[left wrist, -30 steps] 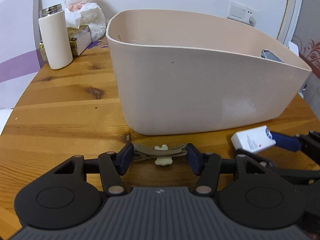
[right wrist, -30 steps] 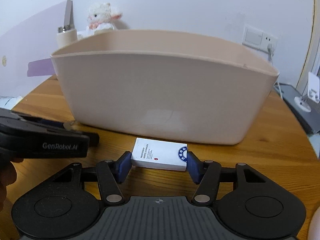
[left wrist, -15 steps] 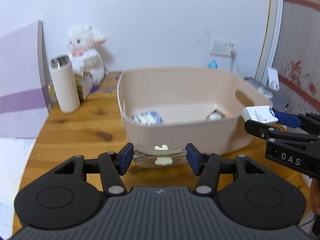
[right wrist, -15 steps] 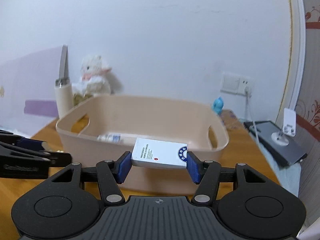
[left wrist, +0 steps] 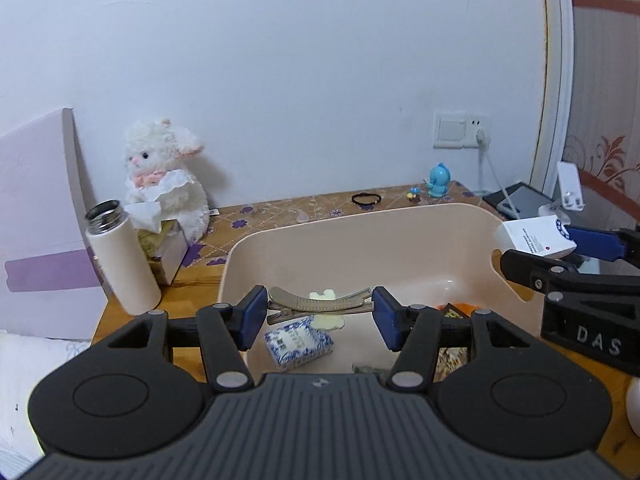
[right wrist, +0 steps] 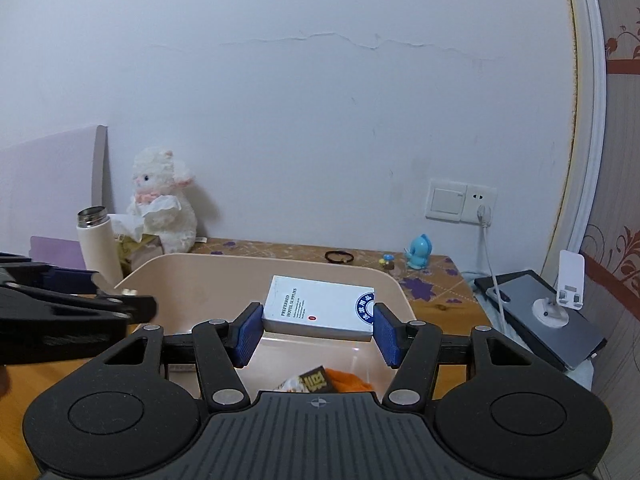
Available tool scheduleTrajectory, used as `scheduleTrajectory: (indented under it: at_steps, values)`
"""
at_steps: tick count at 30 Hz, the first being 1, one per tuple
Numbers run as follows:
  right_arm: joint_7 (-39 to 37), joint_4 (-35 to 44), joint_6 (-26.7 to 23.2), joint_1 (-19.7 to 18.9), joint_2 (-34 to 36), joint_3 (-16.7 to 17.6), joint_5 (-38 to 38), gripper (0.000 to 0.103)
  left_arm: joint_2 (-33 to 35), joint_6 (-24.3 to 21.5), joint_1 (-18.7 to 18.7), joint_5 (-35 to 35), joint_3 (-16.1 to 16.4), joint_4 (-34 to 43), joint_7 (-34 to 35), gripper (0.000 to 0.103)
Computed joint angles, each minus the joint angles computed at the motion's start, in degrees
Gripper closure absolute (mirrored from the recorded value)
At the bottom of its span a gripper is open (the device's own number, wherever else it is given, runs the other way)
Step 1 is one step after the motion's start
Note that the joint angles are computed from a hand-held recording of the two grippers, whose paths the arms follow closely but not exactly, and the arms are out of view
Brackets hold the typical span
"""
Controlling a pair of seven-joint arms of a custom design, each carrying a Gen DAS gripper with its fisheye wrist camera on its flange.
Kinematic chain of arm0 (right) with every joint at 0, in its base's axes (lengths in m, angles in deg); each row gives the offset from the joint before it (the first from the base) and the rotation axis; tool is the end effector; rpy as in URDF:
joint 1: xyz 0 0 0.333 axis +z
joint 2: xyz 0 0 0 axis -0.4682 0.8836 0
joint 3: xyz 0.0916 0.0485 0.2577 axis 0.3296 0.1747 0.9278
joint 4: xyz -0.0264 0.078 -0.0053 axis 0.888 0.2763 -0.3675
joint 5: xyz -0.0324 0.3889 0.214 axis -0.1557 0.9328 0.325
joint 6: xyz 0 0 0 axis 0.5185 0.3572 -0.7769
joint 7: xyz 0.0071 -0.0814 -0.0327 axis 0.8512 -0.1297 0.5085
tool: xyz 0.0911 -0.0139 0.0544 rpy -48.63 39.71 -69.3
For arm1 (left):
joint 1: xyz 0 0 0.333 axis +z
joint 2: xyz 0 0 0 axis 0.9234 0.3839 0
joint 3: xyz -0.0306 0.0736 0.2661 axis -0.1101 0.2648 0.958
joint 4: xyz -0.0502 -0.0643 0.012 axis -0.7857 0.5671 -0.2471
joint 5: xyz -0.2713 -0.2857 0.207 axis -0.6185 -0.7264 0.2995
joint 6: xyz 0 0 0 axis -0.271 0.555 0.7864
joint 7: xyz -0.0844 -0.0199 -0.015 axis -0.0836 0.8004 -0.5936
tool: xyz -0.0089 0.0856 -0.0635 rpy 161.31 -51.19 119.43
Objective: Organize objects
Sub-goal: 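Lift both items into the basket and open both grippers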
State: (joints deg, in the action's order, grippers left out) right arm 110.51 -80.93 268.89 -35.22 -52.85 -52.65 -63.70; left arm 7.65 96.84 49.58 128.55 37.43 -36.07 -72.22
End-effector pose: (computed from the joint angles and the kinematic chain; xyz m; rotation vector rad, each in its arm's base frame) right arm 0.4470 0.2267 0.4875 -1.6840 1.2885 -0.8705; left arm 0.4642 -0.4023 0.5179 -1.5431 1.6383 -0.8398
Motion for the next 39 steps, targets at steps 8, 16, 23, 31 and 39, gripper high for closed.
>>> scheduleTrajectory:
  at_steps: [8,16,23,31,39]
  values:
    - [-1.40,5.35,-6.03,3.61,7.42,-3.37,-2.60,0.047,10.52,-5.25,-3.06,-2.88,3.15,8.65,4.59,0.044]
    - [-3.03,7.68,-12.19,12.47,11.65,-11.59,-5.05,0.047,12.59,-3.95,-4.81,-13.92,6.23,9.71,12.09,0.043]
    - [0.63,5.75,-12.02,13.32,8.51,-12.68,-10.52,0.034,9.56,-4.38,-4.89,-14.35,6.06,7.70,10.88,0.022]
    - [-5.27,1.33,-14.84,18.73,1.86,-17.01,-5.60,0.034,5.33,-7.01,-4.13,-15.02,3.66,5.48,11.19,0.021]
    - [-12.04,-4.51,-15.96,21.82,-5.65,-18.69,0.90,0.034,-0.66,-7.08,-3.23,-16.42,1.17,-0.02,10.67,0.020]
